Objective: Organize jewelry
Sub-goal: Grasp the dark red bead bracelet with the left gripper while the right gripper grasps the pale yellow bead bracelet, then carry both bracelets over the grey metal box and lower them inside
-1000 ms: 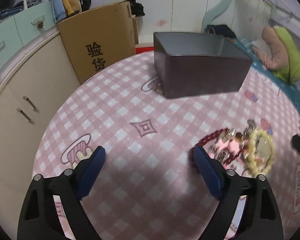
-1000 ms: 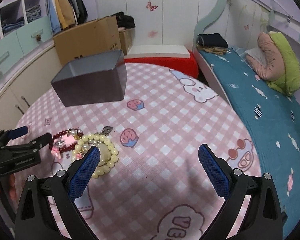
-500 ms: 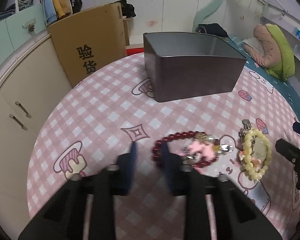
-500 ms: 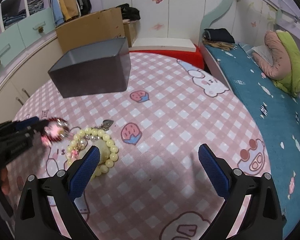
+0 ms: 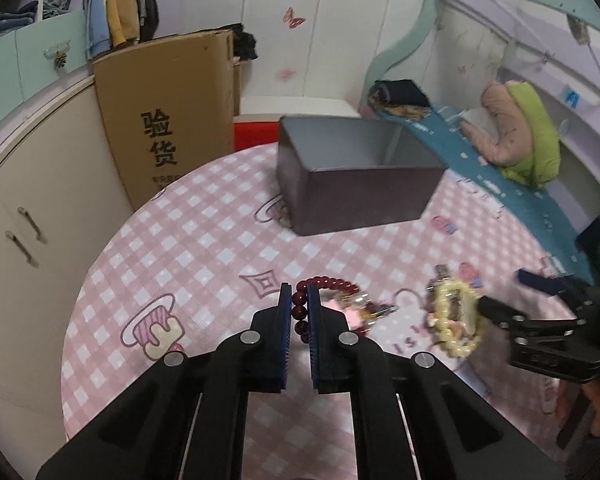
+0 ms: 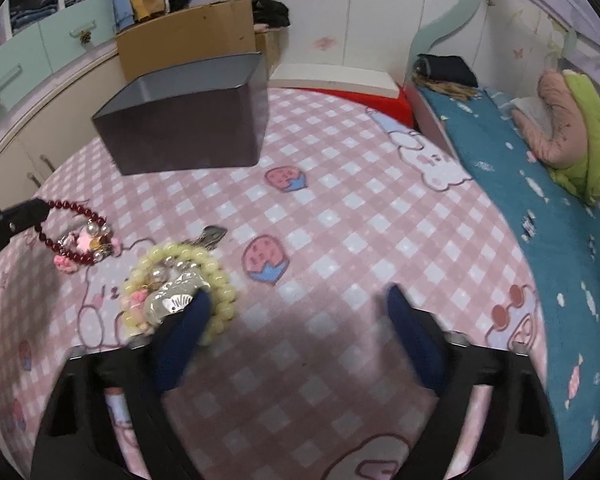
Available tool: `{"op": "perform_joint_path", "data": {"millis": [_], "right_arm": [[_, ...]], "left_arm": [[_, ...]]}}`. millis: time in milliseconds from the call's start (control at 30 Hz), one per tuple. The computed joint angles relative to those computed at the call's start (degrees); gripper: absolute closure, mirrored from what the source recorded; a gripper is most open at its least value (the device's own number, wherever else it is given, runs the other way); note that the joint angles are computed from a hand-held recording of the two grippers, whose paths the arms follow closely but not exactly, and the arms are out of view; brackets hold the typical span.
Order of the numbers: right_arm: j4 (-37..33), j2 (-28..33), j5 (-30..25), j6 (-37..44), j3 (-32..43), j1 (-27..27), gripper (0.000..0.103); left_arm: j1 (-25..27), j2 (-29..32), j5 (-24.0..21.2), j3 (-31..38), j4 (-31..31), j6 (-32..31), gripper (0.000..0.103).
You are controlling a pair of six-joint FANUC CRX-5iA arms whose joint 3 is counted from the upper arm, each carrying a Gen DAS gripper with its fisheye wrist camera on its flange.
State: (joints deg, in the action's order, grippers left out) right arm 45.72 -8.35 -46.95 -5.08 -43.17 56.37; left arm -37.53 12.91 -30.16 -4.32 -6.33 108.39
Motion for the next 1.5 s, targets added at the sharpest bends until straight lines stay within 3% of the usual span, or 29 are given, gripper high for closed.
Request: {"op": "perform_joint_path", "data": {"millis": [133,233,333,400,433,467,500,633,800,900,1000,1267,1500], "right_arm": [[-3.32,0.59,-1.42,4.10,1.77,0.67,0.050],[-5.10,0.07,-1.85,5.27,1.79,1.17,0.052],[-6.07,-0.20,-1.26,6.52,1.97,0.93,0.055],[-6.09,-0.56,0.94,7.48,1.64,0.43,0.064],[-6.50,-0.88,1.89,8.26,1.54,0.12,0.074],[-6.86,-1.07,2.74,8.84,1.54,-0.16,0.090],[-7.09,-1.37,3.61,9.05,1.34,-0.32,0.092],[-5.80,-2.49,4.87,7.34,0.36,0.03,0.093],[-0.94,-5.87,1.74,4.15,-0.01,3.03,0.093],[1.01,-7.35,0.01,4.00,0.68,4.15,0.093],[3.82,-8.69,-1.60,3.48,1.43,4.89,0.093],[8.11,-7.58,-0.74,5.94,5.75,0.22,0.093],[8.95,-1.58,5.96,9.59,12.41,-7.97,0.093]], "left_arm": [[1.08,-2.54,5.75,-5.02,10.36,-9.57,0.097],[0.69,-3.56,6.47,-5.45,10.02,-9.88,0.097],[1.17,-4.01,8.69,-7.85,16.79,-16.30,0.097],[1.30,-4.09,9.84,-9.10,21.36,-20.55,0.097],[1.32,-4.10,10.04,-9.24,22.24,-21.42,0.097],[1.25,-4.25,10.24,-9.35,22.69,-21.87,0.097],[1.20,-4.46,10.40,-9.47,23.27,-22.43,0.097],[1.05,-5.72,11.85,-11.39,28.48,-27.59,0.097],[0.72,-7.27,13.62,-13.83,37.25,-36.33,0.097],[0.57,-8.01,14.24,-13.95,38.56,-38.21,0.097],[-0.11,-8.56,15.28,-15.15,45.50,-45.08,0.097],[0.14,-5.67,13.35,-11.48,53.97,-53.27,0.097],[2.69,1.78,7.78,1.40,43.84,-42.81,0.097]]}}
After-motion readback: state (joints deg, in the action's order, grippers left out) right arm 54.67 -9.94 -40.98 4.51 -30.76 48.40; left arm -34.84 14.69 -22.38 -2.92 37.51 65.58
